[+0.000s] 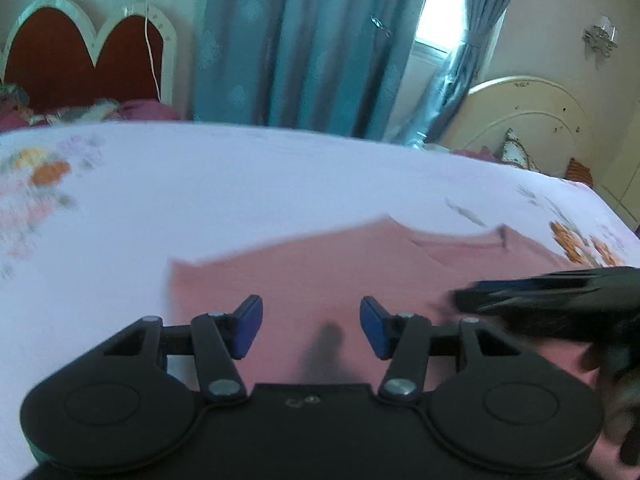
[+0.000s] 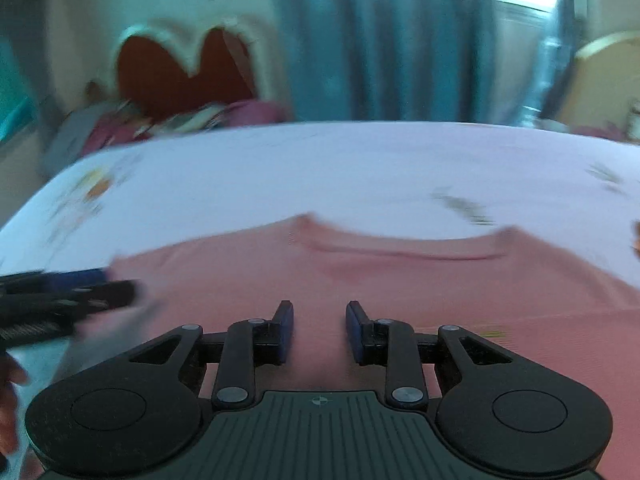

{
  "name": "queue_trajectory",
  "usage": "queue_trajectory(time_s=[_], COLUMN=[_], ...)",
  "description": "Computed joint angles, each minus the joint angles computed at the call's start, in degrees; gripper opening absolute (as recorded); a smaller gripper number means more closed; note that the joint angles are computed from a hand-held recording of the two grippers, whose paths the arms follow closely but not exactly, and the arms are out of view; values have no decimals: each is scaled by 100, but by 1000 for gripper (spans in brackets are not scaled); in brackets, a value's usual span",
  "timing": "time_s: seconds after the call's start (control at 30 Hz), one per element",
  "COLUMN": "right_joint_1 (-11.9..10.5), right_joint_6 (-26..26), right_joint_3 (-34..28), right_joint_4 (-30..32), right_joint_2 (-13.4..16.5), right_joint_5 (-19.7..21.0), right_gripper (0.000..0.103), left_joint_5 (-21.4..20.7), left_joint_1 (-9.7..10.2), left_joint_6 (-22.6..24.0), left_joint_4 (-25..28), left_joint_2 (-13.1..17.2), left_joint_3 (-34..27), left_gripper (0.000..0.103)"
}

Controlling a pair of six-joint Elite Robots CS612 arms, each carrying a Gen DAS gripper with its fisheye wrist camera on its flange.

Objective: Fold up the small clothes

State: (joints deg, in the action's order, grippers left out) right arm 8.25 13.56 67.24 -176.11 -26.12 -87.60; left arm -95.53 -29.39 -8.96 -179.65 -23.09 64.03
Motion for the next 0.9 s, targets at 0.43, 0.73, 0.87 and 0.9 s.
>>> queue_trajectory(time_s=[0.43, 0.73, 0.87, 0.9], right_joint_1=[-85, 230, 153, 126], right_joint_6=[85, -86, -5, 94], right_joint_3=[1733, 1683, 1983, 2087], right_joint_4=[-1008, -1339, -1553, -1590], right_joint_2=[-661, -639, -725, -768], right_joint_5=[-860, -50, -287, -585], right_gripper=[30, 30, 29, 29], left_joint_5=[361, 209, 403, 403], left_joint_1=[-15, -274, -219, -162], left_joint_6=[471, 505, 548, 472], left_joint_4=[-910, -1051, -1057, -1135], left_joint_2=[-594, -589, -601, -607], left_joint_3=[1544, 1530, 1663, 1716], left_gripper=[51, 52, 52, 52])
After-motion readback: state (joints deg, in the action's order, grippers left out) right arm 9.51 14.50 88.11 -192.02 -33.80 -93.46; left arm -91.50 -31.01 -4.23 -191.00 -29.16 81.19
